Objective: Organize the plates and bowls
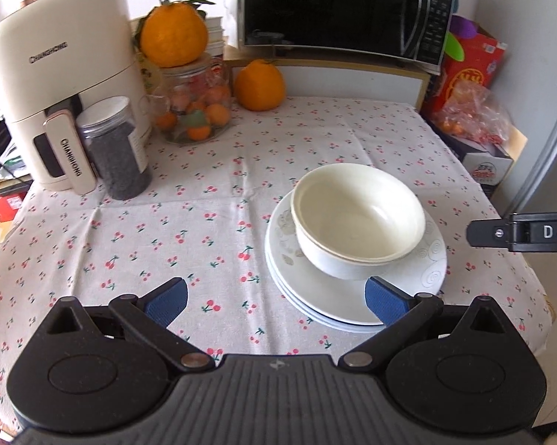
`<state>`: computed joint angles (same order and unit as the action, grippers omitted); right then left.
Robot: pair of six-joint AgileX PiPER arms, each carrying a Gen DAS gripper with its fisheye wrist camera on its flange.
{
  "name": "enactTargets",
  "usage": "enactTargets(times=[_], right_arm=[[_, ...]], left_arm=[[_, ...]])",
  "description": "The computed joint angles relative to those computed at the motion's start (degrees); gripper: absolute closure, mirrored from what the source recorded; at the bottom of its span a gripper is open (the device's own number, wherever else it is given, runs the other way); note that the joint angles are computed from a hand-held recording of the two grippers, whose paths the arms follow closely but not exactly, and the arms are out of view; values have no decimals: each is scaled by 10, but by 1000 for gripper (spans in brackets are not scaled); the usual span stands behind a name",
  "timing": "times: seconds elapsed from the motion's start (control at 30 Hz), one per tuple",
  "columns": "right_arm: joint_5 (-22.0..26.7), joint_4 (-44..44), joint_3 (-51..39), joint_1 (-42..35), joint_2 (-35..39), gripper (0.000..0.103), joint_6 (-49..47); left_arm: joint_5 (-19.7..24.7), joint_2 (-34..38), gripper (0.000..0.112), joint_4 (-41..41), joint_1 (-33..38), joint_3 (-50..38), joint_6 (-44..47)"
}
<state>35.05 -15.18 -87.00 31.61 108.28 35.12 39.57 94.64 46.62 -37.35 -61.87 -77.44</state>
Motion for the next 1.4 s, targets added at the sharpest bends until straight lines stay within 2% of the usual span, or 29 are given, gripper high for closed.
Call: enactTargets(times=[0.1, 0.2, 0.53, 0.77, 1.4], right_arm=[[-7, -28, 12, 14, -10, 11, 24], [-4, -47, 14, 30, -11, 9, 39], [19, -96, 6, 51, 3, 8, 85], [24, -105, 7, 56, 5, 8, 89], [29, -102, 6, 60, 11, 8, 85]], left_arm=[[30, 3, 10, 10, -12, -7, -24], [43, 3, 10, 10, -20, -13, -29], [45, 9, 10, -75, -9, -20, 12], [71, 11, 10, -63, -20, -25, 2], [85, 16, 10, -53, -26, -27, -2]])
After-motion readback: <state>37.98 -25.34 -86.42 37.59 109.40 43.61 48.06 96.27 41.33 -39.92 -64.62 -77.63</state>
